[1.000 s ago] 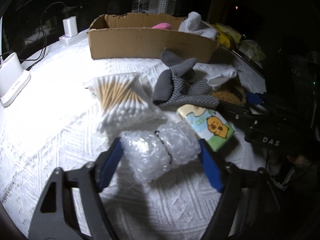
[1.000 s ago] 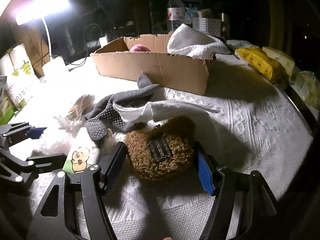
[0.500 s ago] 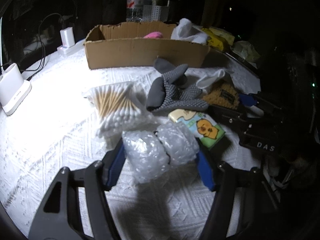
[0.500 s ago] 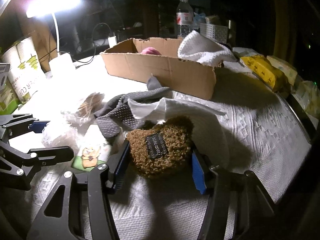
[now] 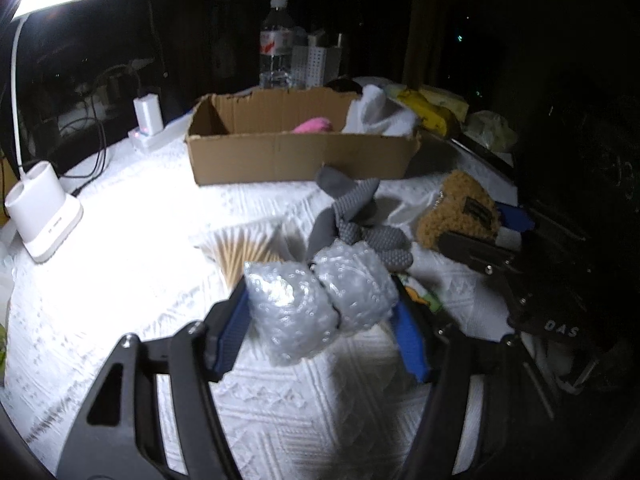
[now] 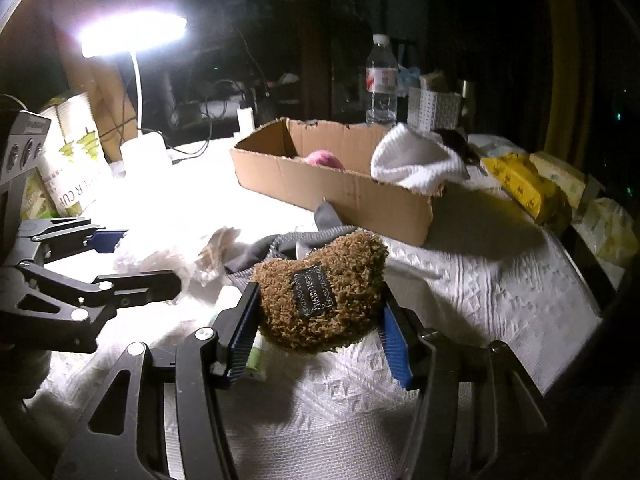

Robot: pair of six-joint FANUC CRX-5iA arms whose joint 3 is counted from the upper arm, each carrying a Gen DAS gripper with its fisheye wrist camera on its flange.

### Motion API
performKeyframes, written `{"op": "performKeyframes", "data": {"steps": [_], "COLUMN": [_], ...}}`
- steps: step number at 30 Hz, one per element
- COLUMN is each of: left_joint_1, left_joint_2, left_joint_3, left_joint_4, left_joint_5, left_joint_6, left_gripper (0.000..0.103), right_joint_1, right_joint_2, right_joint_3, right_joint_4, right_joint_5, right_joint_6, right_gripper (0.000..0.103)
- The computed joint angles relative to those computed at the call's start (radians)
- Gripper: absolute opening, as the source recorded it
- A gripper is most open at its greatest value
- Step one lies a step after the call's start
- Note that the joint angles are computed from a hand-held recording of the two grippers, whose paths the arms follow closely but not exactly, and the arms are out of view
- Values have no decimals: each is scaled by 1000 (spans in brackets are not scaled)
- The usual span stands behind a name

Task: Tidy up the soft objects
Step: 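Carry the bubble wrap and teddy bear into the box and open both grippers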

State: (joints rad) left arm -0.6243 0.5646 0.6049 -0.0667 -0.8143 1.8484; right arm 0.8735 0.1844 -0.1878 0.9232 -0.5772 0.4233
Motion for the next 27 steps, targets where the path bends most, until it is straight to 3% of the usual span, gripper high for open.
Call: {"op": "performKeyframes", "data": {"steps": [27], "left_joint_1": [8], "left_joint_2": [49], "left_joint_3": [168], "left_joint_4": [-79], "left_joint_5": [5], "left_joint_6": [-21], "left_gripper": [66], "right_joint_1": [-31], "right_joint_2": [-8], "right_joint_3": [45], "right_joint_4": [124], "right_joint_5": [46], "right_joint_6": [-40], "right_gripper": [58]}}
